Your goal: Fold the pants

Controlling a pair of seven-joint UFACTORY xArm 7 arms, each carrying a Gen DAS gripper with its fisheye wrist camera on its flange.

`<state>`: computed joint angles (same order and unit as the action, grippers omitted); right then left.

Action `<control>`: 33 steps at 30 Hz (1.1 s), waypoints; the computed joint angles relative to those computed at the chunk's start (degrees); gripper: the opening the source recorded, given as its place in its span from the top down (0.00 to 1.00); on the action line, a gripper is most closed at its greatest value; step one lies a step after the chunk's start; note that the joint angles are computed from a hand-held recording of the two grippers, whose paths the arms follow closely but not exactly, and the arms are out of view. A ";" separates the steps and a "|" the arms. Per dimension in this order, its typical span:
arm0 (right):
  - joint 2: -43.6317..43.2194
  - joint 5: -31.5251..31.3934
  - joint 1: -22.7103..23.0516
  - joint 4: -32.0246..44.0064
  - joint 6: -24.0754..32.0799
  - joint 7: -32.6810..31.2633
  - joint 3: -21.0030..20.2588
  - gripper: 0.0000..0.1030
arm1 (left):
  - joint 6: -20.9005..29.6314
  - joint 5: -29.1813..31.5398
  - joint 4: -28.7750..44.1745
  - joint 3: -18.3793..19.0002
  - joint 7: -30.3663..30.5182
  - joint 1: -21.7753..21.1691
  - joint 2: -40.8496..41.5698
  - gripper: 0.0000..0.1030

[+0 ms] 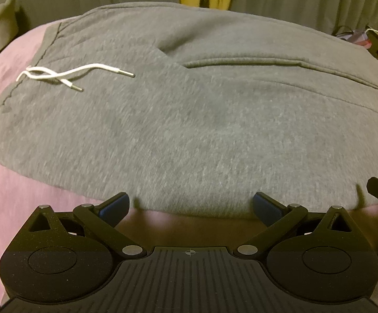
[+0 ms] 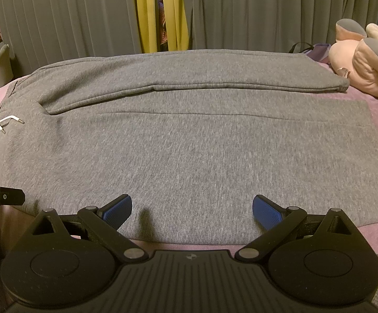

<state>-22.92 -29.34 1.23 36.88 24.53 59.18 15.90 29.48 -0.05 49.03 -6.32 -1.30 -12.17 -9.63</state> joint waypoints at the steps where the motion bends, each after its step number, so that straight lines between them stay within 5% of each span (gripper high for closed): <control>1: 0.00 0.05 0.05 -0.02 -0.05 -0.06 -0.07 0.04 | 0.06 0.04 0.00 -0.02 -0.17 0.03 -0.01 0.00; 33: 1.32 1.28 0.74 0.09 -0.85 -1.49 -0.87 0.04 | 2.30 0.47 1.57 -0.07 -2.44 0.25 1.00 0.00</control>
